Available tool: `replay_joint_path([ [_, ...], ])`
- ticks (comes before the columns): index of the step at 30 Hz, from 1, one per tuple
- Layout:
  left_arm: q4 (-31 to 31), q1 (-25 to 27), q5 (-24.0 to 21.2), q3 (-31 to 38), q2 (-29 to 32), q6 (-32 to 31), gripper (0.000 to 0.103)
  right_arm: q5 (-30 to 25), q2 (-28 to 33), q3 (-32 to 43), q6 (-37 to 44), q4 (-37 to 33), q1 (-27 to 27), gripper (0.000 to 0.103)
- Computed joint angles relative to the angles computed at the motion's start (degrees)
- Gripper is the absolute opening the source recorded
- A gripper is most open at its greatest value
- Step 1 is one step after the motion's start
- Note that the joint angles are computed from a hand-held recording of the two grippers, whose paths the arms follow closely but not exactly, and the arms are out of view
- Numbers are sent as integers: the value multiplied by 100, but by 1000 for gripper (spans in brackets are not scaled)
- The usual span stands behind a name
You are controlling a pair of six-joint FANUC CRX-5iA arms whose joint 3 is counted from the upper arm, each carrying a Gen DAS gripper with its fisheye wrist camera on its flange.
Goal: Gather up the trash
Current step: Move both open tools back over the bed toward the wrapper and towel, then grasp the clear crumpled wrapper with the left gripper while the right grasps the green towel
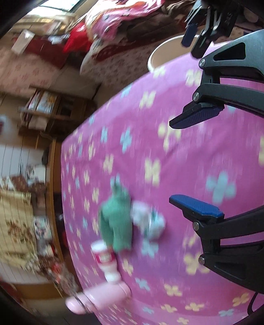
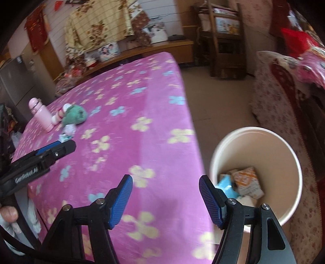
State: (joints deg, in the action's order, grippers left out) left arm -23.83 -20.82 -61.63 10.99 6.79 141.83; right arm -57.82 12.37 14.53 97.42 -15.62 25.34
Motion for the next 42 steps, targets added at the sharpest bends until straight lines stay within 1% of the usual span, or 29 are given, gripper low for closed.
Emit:
replay_joint_path([
  [3, 47, 376, 86, -349, -248, 90, 70, -18, 84, 98, 3, -54, 196, 71],
  [5, 10, 513, 83, -418, -277, 65, 70, -38, 172, 193, 3, -65, 317, 71],
  [10, -20, 765, 111, -447, -167, -85, 70, -134, 469, 494, 41, -38, 601, 71],
  [14, 162, 950, 252, -444, -30, -333, 70, -220, 645, 701, 65, -11, 729, 71],
  [17, 219, 987, 385, -459, 5, -515, 70, -243, 744, 817, 68, -17, 778, 71],
  [18, 206, 974, 390, -438, 30, -556, 68, -259, 778, 857, 59, -19, 787, 71],
  [19, 220, 968, 395, -419, 58, -623, 58, -285, 821, 906, 45, -25, 797, 71],
  [20, 274, 983, 398, -403, 90, -708, 51, -298, 846, 933, 35, -22, 808, 71],
  [21, 338, 1000, 404, -404, 104, -777, 47, -307, 860, 948, 38, -22, 811, 71],
  [23, 337, 993, 464, -420, 99, -804, 45, -317, 891, 977, 41, -5, 829, 71],
  [24, 351, 995, 486, -433, 90, -828, 40, -326, 902, 986, 42, -4, 832, 71],
  [28, 276, 965, 455, -440, 29, -869, 27, -346, 938, 1012, 26, 3, 849, 71],
  [32, 213, 953, 300, -483, -106, -884, 22, -421, 1004, 1121, 153, -173, 841, 71],
  [36, 32, 928, 27, -562, -298, -850, 21, -529, 1175, 1404, 374, -356, 898, 71],
  [38, -78, 920, -167, -578, -375, -838, 21, -636, 1342, 1685, 466, -511, 922, 71],
  [42, -170, 983, -357, -696, -577, -854, 21, -811, 1666, 2202, 502, -600, 1029, 71],
])
